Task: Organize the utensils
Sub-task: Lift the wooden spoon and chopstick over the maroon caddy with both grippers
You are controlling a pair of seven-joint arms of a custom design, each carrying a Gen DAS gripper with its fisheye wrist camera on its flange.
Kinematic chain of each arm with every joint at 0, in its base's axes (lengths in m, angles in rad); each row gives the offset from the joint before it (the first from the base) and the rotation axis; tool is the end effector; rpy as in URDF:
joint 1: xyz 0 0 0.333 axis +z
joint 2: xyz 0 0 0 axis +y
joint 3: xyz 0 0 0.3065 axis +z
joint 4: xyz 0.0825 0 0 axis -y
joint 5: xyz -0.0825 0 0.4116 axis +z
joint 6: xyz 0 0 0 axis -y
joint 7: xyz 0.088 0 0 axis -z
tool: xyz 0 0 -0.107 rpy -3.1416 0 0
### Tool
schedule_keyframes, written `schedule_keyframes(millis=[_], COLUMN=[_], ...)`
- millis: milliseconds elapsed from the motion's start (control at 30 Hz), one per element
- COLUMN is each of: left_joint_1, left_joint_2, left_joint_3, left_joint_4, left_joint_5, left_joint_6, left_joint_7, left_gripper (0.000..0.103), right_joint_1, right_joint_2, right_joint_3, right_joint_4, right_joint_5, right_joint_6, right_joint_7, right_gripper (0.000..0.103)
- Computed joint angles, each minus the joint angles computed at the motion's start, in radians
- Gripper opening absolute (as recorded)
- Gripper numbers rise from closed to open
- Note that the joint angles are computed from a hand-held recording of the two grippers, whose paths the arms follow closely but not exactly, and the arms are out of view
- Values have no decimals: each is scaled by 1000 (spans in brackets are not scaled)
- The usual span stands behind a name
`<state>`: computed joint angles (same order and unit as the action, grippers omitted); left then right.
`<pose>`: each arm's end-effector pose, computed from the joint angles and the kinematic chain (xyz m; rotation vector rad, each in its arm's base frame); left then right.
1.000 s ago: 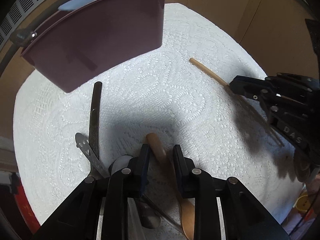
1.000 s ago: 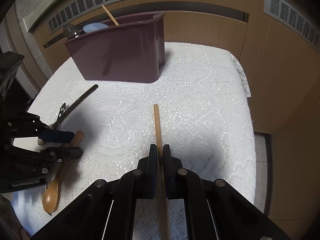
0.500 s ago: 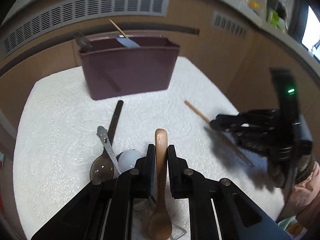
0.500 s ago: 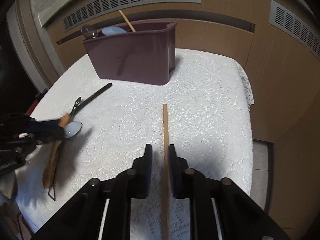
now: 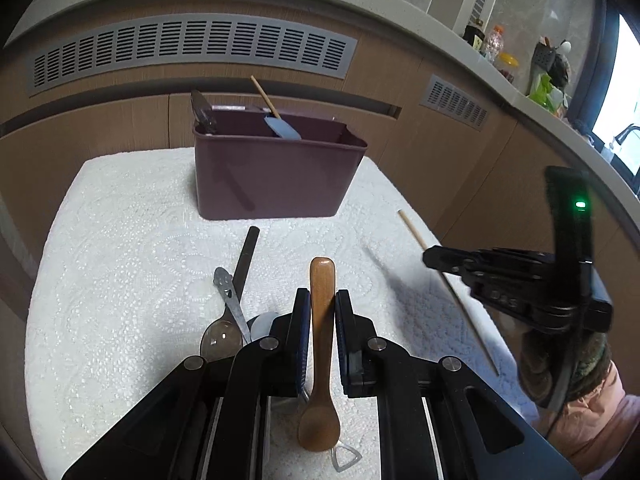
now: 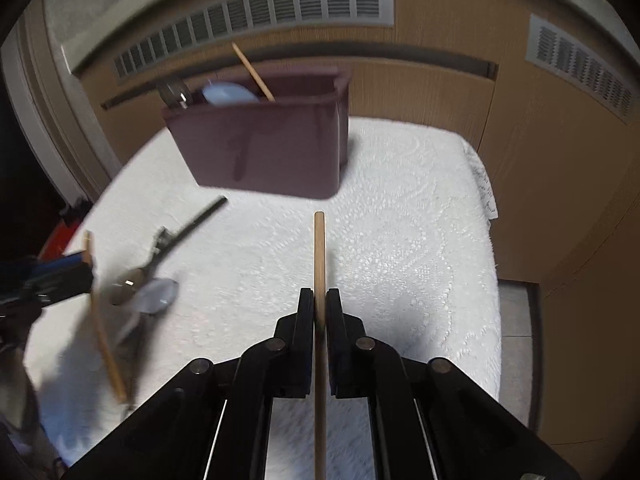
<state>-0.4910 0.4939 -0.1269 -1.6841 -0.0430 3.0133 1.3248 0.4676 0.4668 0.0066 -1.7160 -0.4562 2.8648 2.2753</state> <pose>0.6143 -0.4147 0.3923 -1.6057 2.1546 -1.1590 0.6372 0.3538 0.3685 -1.9011 1.6120 -0.5077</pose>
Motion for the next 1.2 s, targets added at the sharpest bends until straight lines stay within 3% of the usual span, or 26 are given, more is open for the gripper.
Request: schedule_keyframes(millis=[100,267,500,967,1133,1200], left_joint_1=[-2,-24,-27,-55,-95,-134], left_joint_2=[-23,-52,-66,-53,-41,-21], left_joint_3=[2,24,28,59,121,183], left_joint_4=[-26,-52,-57,-16,67,138], left_joint_5=[1,6,1,6,52,82], left_joint_6=[29,63,85,96,110,118], left_joint_7=[-3,-17,-11,-15,-23,-42], left_gripper=[13,13,13,13,13,13], right_joint_1=[61,110,89,91,169,192], right_joint_2=[-69,-112,-101,-104,-101,-84], right_joint_3=[-64,-107,-83,-106,-220,-261], right_joint_4=[-68,-96,-76,-57,42,120], right_joint_5=[-93,-244,-307,-403,-638,-763], right_joint_6=[58,86,95,136,157,150], right_joint_7=[105,243,303,409,616,723], right_gripper=[6,6,6,6,6,6])
